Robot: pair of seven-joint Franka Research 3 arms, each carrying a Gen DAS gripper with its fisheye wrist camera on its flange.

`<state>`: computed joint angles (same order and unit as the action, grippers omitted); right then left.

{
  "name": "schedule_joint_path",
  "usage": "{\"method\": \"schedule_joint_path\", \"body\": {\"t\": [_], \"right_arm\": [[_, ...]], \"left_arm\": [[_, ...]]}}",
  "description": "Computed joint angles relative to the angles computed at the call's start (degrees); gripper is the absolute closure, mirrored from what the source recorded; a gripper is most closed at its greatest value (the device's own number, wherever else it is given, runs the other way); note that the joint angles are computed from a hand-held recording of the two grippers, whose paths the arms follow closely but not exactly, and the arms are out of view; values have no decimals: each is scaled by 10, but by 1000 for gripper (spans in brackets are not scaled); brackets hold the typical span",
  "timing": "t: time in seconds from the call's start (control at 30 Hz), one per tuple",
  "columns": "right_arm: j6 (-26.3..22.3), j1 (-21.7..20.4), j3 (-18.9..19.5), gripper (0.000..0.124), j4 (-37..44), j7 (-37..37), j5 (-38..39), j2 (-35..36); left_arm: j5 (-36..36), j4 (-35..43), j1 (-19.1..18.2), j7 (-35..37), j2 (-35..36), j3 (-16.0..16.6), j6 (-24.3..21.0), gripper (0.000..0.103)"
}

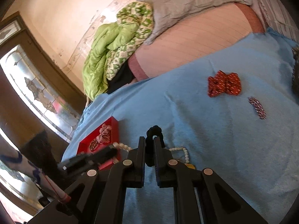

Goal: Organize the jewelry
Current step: 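Grasp the pearl bracelet with the left tool while the right tool holds the hair tie, then lower the pearl bracelet and black hair tie into the red tray, opening both tools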

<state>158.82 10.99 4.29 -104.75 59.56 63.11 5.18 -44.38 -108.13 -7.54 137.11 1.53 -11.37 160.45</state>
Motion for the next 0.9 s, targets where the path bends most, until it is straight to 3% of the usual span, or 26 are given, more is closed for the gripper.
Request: {"method": "schedule_joint_path", "body": {"t": [0.2,0.47,0.9], "right_arm": [[26,13,9,115,2,-27,-11,0],[37,18,13,115,14,-14,-34,13],[22,25,31,115,54,-13,-53,46]], "left_arm": [[-27,-2,4,11,-11,7,20,94],[-118,9,13,59,-23,26,-18,94],[-54,6,42,-31,-20,46,4,94]]}}
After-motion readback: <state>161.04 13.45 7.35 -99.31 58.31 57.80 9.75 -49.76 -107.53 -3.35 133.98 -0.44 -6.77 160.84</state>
